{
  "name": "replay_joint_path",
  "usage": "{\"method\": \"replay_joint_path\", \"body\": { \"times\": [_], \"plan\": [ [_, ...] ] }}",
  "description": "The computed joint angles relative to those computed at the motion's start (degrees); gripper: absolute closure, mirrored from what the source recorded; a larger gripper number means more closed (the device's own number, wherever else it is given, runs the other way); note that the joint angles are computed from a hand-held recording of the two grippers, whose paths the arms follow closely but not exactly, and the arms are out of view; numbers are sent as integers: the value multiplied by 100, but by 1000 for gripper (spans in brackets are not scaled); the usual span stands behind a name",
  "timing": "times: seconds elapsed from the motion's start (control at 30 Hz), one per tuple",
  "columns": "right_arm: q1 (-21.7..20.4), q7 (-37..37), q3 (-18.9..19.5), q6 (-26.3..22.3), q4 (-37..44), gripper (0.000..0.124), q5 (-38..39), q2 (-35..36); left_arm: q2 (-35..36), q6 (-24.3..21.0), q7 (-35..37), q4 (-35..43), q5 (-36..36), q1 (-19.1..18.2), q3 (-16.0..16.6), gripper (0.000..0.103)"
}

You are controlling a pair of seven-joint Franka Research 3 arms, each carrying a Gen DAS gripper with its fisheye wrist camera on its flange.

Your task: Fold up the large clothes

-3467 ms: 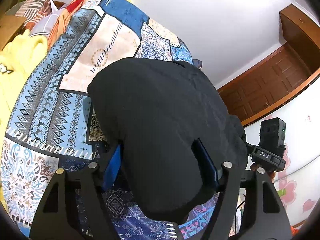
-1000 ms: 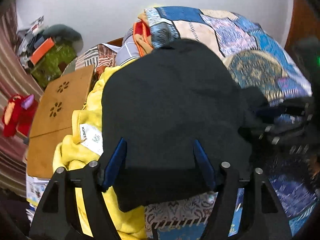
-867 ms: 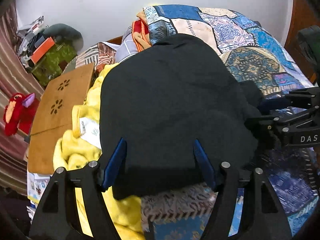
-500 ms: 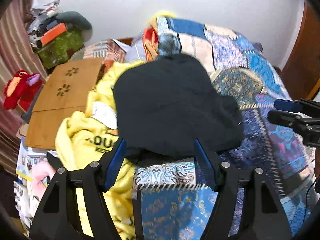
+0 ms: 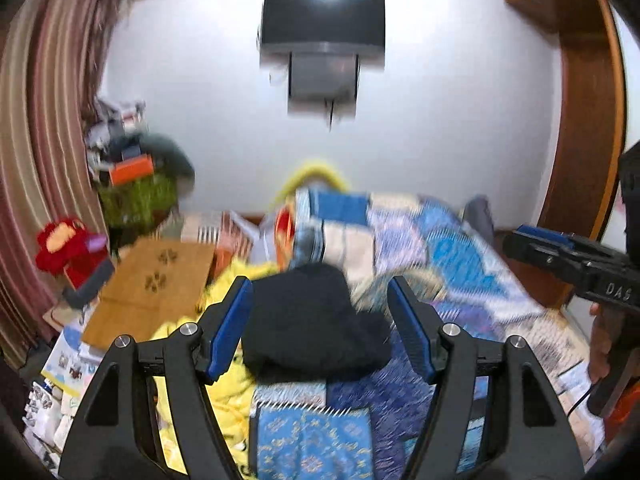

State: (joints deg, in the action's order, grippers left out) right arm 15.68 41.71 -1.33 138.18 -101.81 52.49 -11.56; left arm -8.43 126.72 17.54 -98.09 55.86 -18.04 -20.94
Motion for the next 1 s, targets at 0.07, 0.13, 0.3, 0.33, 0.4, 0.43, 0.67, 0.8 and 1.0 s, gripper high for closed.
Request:
{"method": "replay_joint_path", "body": {
  "times": [0.07,0.13,0.3,0.33,0.4,0.43,0.67,0.8,1.0],
  "plan": [
    [60,-278,-47,183,-229,68,342,-273,-89,-197,-346,30,461,-35,-188,35],
    [164,-589,-102,390,-506,68,645,-596,-114,-509,-542,95,912,-106,-384,35],
    [482,-1207,-198,889,-1035,68,1048,-1152,-111,-1409,-1108,123,1942,-383,-801,35],
    [535,-1250,-228,918,-1088,68,1092,-1206,-91,-1629,-1214,113,2160,-445,-880,35],
    [604,-1275,-260,969,-1162,68,1123,-1265,-14,-2027,-1300,153,2360,-585,-955,34],
    [610,-1250,-235,1056,-1207,68,1088,-1291,-10,-2117,-1336,146,2386,-659,-944,34],
    [772,-1320,-155,1791,-1543,50,1021,-1475,-59,-2291,-1556,-10,2415,-842,-906,5],
    [850,-1054,-149,2087,-1608,39,781,-1487,29,-2450,-1477,49,2439,-987,-883,1],
    [884,-593,-236,2090,-1580,38,442,-1437,88,-2635,-1455,56,2493,-1145,-856,1]
  ]
}}
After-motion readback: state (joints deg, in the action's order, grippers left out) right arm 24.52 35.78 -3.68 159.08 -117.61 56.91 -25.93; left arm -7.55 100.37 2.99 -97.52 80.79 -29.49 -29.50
